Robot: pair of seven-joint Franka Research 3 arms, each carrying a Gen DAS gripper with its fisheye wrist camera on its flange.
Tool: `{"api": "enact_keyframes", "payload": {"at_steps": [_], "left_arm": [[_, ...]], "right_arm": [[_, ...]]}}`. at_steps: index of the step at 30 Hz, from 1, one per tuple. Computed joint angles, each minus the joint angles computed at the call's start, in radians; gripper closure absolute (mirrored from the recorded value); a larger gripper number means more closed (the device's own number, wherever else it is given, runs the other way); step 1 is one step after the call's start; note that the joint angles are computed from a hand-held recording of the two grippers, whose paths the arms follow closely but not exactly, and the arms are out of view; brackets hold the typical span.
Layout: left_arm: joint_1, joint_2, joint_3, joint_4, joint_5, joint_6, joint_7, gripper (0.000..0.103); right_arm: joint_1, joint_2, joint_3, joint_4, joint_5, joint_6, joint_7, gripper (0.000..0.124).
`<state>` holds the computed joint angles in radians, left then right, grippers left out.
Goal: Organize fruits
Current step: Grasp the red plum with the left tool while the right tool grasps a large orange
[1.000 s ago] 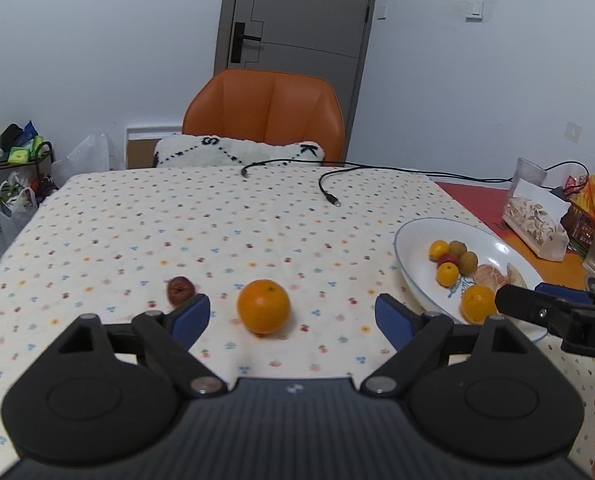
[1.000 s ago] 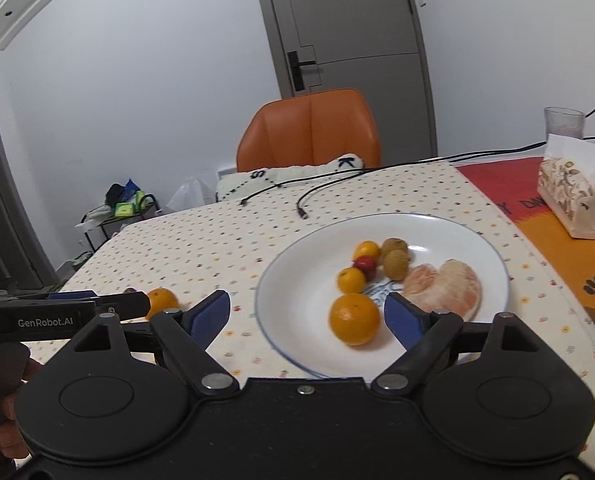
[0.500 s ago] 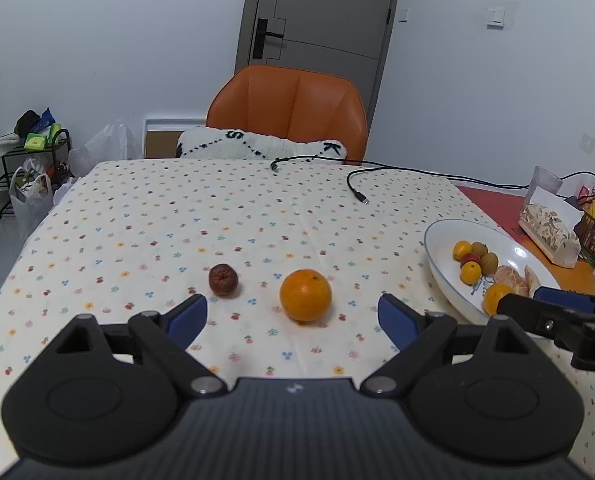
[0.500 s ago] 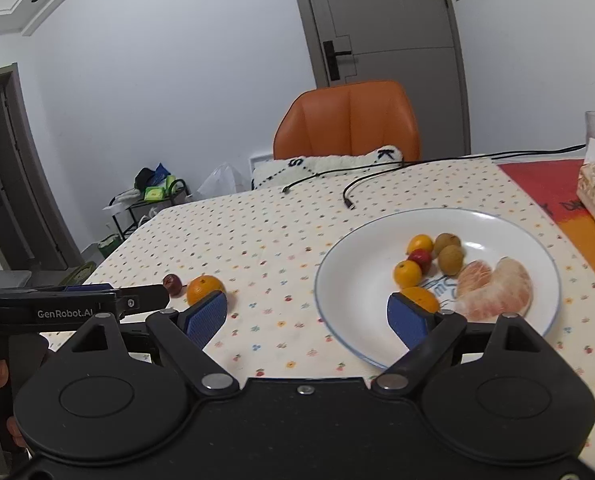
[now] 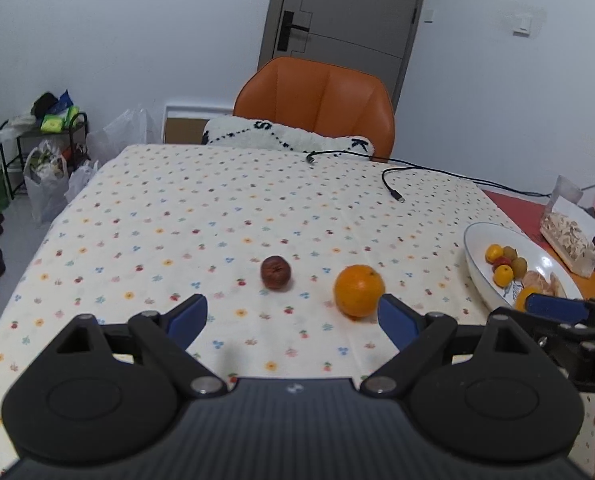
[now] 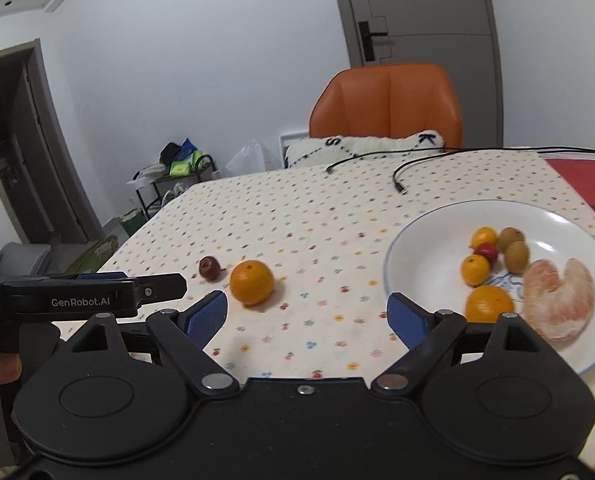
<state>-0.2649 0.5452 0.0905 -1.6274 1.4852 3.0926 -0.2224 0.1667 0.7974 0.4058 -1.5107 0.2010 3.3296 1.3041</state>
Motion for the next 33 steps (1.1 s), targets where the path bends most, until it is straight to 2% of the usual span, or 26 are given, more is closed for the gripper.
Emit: {"api": "enact_keyframes", "payload": {"at_steps": [4, 6, 10, 13, 17, 23, 26, 31, 33], "left_arm": [[0.015, 0.009, 0.005, 0.007, -0.005, 0.011, 0.002, 0.013], [0.028, 0.016, 0.000, 0.010, -0.038, 0.022, 0.041, 0.014], [0.017, 0.031, 0.036, 0.023, -0.040, 0.055, 0.031, 0.015], [0.027, 0.043, 0.037, 0.027, -0.098, 0.076, 0.084, 0.020], [0.005, 0.066, 0.072, 0.043, -0.155, 0.107, 0.113, 0.030], [0.064, 0.106, -0.012, 0.065, -0.336, 0.098, 0.323, 0.043], [0.082, 0.125, -0.038, 0.081, -0.402, 0.087, 0.397, 0.049], [0.084, 0.144, -0.037, 0.091, -0.486, 0.089, 0.466, 0.054], [0.082, 0.150, -0.033, 0.096, -0.514, 0.094, 0.491, 0.054]], "right_arm": [[0.040, 0.039, -0.025, 0.079, 0.009, -0.053, -0.002, 0.038], [0.058, 0.058, -0.034, 0.116, 0.018, -0.077, -0.013, 0.040], [0.092, 0.097, -0.052, 0.199, 0.043, -0.139, -0.040, 0.043], [0.119, 0.119, -0.072, 0.248, 0.067, -0.172, -0.063, 0.046], [0.143, 0.148, -0.096, 0.315, 0.103, -0.229, -0.081, 0.050], [0.196, 0.220, -0.163, 0.460, 0.134, -0.319, -0.063, 0.055], [0.220, 0.267, -0.199, 0.545, 0.137, -0.362, -0.035, 0.062], [0.234, 0.348, -0.211, 0.691, 0.138, -0.449, -0.006, 0.072], [0.239, 0.383, -0.212, 0.752, 0.136, -0.478, -0.004, 0.081]]}}
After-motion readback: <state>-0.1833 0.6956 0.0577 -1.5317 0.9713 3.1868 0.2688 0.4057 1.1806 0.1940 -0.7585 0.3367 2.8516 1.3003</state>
